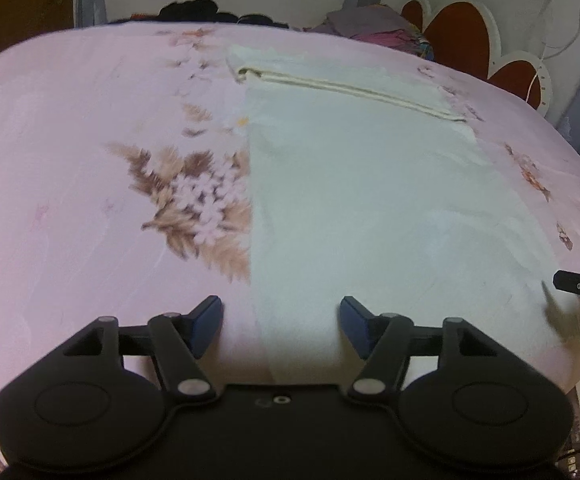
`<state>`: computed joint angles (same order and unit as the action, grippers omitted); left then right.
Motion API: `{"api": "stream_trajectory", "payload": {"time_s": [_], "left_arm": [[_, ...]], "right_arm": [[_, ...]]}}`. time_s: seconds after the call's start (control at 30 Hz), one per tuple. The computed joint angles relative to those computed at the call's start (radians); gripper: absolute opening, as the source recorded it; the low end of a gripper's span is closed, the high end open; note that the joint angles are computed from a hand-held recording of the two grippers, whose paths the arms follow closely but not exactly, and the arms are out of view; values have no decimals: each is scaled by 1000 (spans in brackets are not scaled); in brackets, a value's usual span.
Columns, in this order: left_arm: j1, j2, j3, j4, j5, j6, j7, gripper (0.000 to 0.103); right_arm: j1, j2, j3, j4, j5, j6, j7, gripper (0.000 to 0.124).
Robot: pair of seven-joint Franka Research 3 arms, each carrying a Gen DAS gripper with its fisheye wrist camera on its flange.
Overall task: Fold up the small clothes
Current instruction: 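Grasp the sweater hem with the right gripper while the left gripper grasps it too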
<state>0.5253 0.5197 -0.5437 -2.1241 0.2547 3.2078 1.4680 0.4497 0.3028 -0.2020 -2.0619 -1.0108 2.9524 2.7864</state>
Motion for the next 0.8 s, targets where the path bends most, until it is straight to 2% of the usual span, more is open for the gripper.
{"api": "stream_trajectory", "payload": {"time_s": [0.17,0.2,0.23,0.3,0.33,0.43,0.47,0.53,0.57,0.6,0.63,0.7,0.8], "left_arm": [[84,22,-79,-14,-1,-17,31,59],[106,29,-102,-15,-3,-25,41,59],[134,39,-133,-15,-9,-38,51,58],[174,56,-181,-12,-23,-62,77,55],[199,71,-213,-4,-34,-83,95,49],[243,110,-275,22,-83,-139,143,36],[243,117,-279,29,-96,-149,157,32],[246,133,-289,47,-123,-168,182,18],[247,141,-293,56,-136,-176,197,15],[248,147,-296,64,-149,-182,209,11],[253,154,-304,74,-165,-191,222,9],[257,159,-315,83,-192,-185,246,5],[265,165,-336,93,-223,-146,290,4]], "right_arm": [[-31,0,17,-32,82,14,-53,82],[-49,2,33,-41,134,22,-97,67],[-73,4,57,-50,204,29,-156,60],[-69,2,50,-68,260,53,-176,59],[-64,-1,47,-71,281,53,-196,56],[-88,-3,83,-79,393,65,-305,39],[-95,-3,96,-78,427,60,-346,37],[-126,-6,134,-84,514,66,-431,27],[-154,-4,166,-85,574,68,-483,23],[-190,-2,208,-83,638,66,-544,12],[-223,-3,249,-81,698,60,-600,7],[-242,-5,277,-74,762,52,-671,7],[-297,-13,343,-73,888,79,-786,6]]}}
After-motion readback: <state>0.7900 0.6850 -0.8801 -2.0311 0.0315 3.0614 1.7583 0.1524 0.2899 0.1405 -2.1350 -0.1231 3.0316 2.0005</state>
